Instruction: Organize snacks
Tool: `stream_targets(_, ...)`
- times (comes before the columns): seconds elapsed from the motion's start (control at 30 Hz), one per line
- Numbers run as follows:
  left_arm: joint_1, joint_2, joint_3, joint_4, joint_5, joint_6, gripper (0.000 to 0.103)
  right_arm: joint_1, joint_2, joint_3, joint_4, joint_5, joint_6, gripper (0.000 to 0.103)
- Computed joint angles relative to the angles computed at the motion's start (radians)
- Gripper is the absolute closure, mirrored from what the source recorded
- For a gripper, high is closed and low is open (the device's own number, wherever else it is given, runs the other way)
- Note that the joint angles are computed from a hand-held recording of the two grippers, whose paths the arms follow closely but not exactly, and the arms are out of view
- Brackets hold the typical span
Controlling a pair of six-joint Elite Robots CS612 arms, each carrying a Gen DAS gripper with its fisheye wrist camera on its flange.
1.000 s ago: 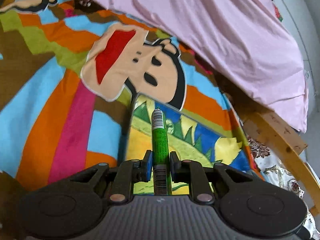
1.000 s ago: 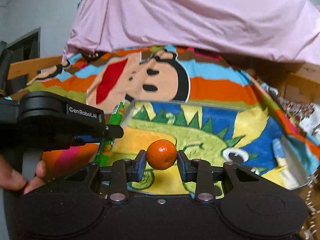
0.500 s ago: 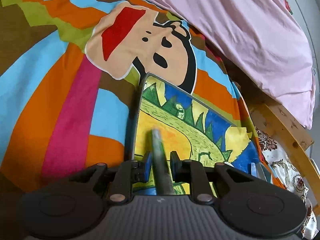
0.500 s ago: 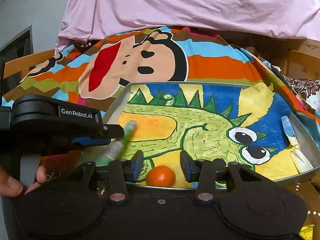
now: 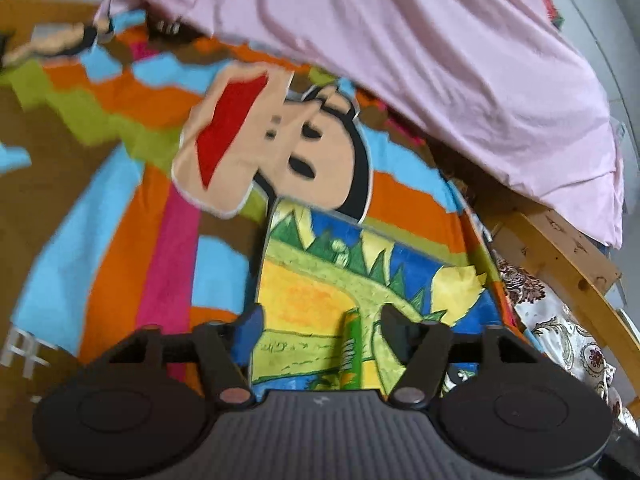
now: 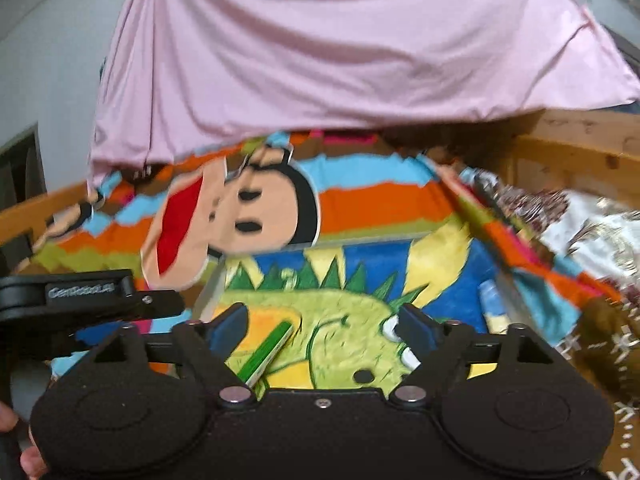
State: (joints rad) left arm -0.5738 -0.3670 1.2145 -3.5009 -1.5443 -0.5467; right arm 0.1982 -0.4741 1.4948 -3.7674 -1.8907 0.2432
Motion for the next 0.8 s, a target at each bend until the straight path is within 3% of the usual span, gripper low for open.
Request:
stream_targets(0.2, -0.039, -0.075, 0.134, -0.152, 0.133, 0.100, 0.001, 0.003, -0.050, 0.099, -0.150, -0.009, 0.010, 0.001)
stream_targets(0.33, -0.067, -0.116, 0.218, -0.245, 0.217, 0.167, 0.001, 0.015, -0.075, 0.161, -0.241, -0.028, -0.020, 0.001)
stream_targets(0.57, -0.116, -0.169, 0.347, -0.372, 0.346, 0.209, 0.001, 0.044, -0.104, 0.257, -0.392, -0.073, -0.081, 0.001)
stream_targets(0.8, -0.159, -0.219, 0.475, -0.443, 0.448, 0.283, 0.000, 0.070, -0.134, 0.352, -0.447, -0.089, -0.062, 0.001)
